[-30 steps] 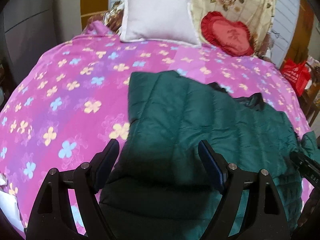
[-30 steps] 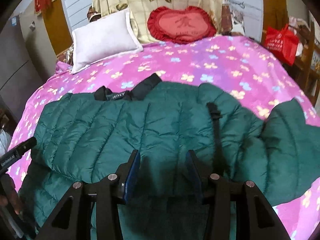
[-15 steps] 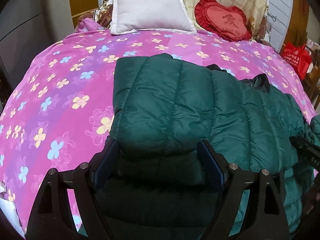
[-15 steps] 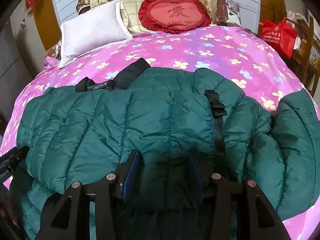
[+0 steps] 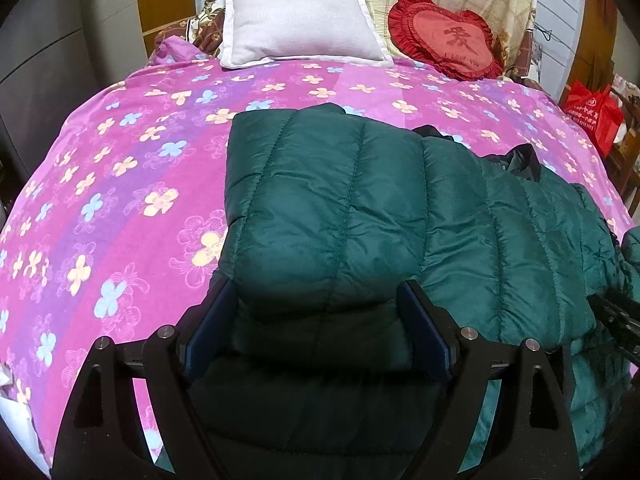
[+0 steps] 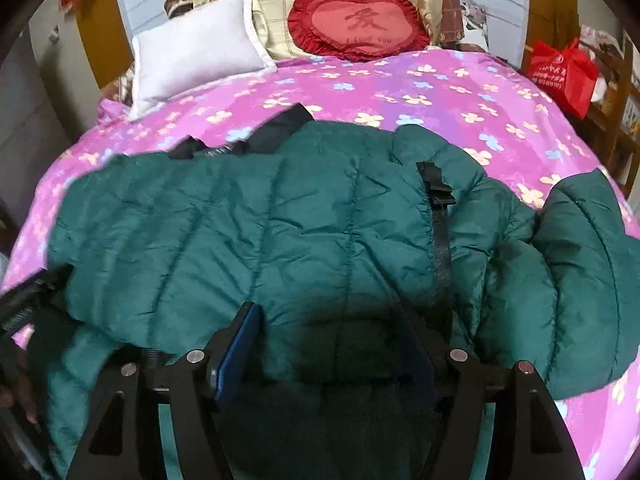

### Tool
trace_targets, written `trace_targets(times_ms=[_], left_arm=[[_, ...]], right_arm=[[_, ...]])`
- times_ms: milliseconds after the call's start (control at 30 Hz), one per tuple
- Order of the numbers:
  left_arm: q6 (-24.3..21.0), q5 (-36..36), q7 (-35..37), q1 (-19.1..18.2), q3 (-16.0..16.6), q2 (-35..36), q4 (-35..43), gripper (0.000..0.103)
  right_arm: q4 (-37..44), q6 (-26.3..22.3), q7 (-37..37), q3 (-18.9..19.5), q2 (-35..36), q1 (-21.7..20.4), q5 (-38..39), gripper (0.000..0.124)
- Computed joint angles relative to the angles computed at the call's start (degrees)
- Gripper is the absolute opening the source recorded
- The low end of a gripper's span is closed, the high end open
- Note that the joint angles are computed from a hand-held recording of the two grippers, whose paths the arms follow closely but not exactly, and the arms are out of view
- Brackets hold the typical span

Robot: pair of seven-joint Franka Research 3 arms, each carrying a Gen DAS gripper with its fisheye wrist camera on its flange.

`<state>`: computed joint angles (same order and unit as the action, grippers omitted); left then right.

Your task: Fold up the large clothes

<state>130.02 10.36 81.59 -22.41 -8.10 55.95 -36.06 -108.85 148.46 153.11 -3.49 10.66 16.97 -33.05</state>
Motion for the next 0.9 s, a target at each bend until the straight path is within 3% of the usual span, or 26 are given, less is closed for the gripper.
trace_targets(times_ms=[100,367,533,900], left_arm=[[2.2,-1.3,0.1,1.2,-1.5,-3.4,-5.4,0.084],[6.9,-3.6,3.1,3.0,-4.7,-11.4,-17.4,0.084],[7.1,-4.4,4.3,3.3,-5.8,-15.1,-22.8,0.084],[12.6,-6.3,3.8,4.2,-8.1,-24.9,-37.0,0.084]], right_arm=[[-3.3,3.0,2.2,0.1,-3.1,0.0,-0.8,0.067],[-8.2,-0.7,8.6,3.3,-9.0,-1.2,-7.8,0.067],[-10.9,-2.1,9.4,5.4,-11.8,-2.8,-7.4,0.067],[-15.6,-5.3,11.0,9.7,-17.9,-5.2,-9.5,0.071]])
